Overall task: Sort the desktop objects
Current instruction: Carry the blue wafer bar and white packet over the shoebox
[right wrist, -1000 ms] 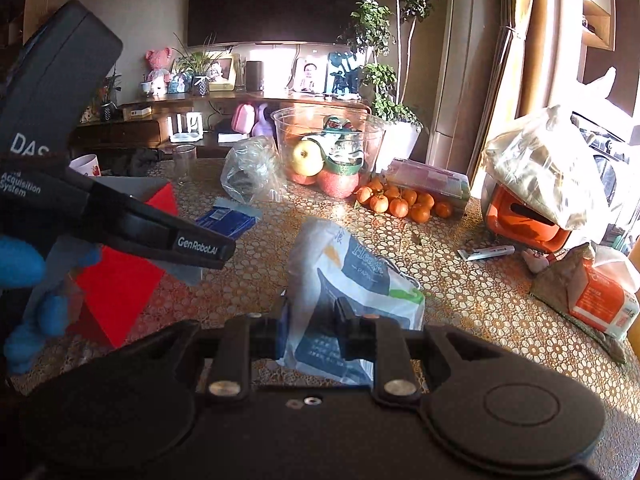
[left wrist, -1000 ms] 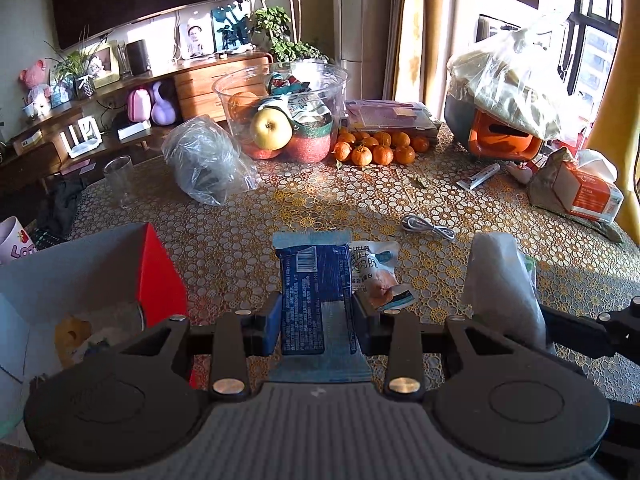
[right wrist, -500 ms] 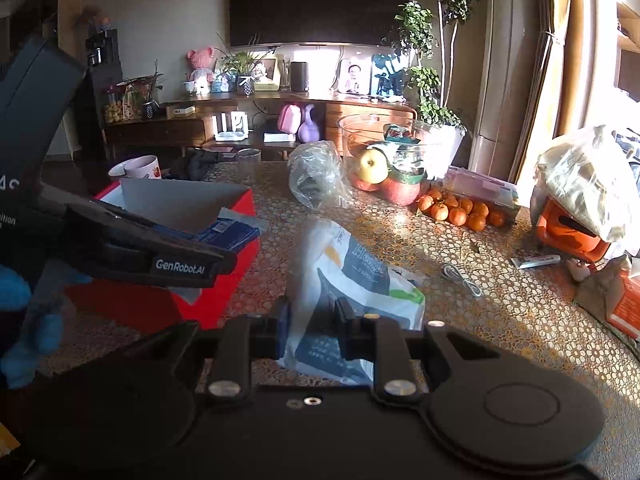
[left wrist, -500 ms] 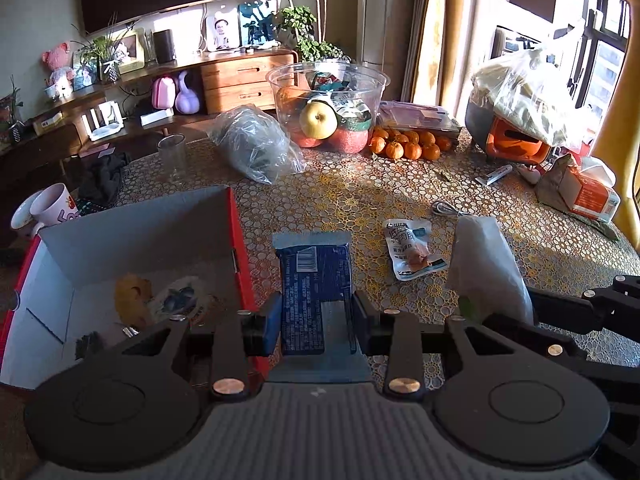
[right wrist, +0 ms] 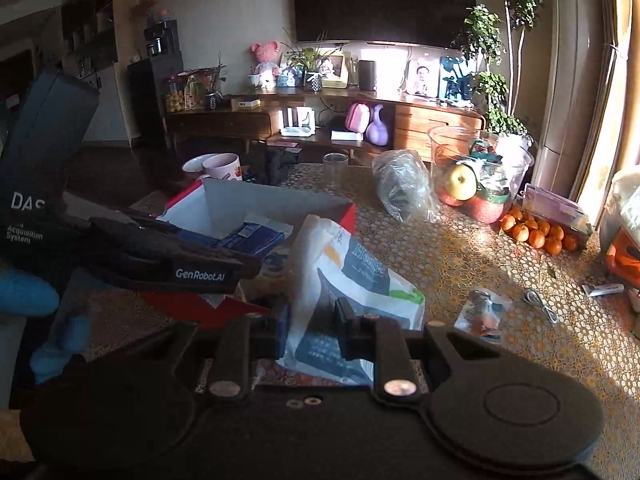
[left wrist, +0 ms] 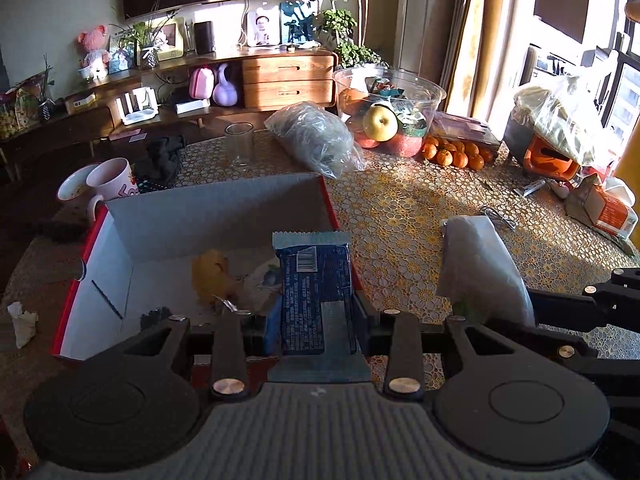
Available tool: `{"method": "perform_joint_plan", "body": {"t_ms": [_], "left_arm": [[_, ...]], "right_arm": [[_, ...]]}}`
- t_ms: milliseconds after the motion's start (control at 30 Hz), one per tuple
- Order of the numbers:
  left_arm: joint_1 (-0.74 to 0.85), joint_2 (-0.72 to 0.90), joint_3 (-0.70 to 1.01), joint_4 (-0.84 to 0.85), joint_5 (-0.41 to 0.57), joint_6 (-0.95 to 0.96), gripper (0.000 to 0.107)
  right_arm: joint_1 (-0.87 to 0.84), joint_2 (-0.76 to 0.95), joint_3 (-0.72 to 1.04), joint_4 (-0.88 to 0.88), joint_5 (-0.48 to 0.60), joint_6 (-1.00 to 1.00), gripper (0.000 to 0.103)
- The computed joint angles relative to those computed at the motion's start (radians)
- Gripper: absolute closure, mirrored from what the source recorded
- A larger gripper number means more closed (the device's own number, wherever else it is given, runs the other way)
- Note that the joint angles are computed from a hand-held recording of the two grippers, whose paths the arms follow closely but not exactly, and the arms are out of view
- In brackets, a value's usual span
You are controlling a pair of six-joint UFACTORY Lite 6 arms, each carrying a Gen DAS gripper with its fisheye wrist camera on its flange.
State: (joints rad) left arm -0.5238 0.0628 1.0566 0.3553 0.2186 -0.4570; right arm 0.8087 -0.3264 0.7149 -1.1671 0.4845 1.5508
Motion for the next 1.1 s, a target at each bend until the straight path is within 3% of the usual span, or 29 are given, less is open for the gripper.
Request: {"method": "perform_joint_plan", "body": {"t_ms": [367,633,833,1100], "left_arm": [[0.225,-0.033,0.008,-0.326,0.003,0.427,0.072],[0.324,0.051,0.068,-0.445,0.01,0.599,0.072],[0.37,0.144,0.125,-0.487,0.005,0.657,0.072],[0.408,0.315,0.275,-0.374,0.008,0.535,0.072]], "right_arm": [[0.032,0.267,0.252,-0.035,-0.045,-0.075,0.08],[0.018,0.436,0.431,0.012,-0.076,-0.22,0.08],[-0.018,0.546,0.538,0.057,-0.125,-0.335,0.08],[-0.061,0.754,0.754,0.174,-0.147,-0.56,0.08]]}}
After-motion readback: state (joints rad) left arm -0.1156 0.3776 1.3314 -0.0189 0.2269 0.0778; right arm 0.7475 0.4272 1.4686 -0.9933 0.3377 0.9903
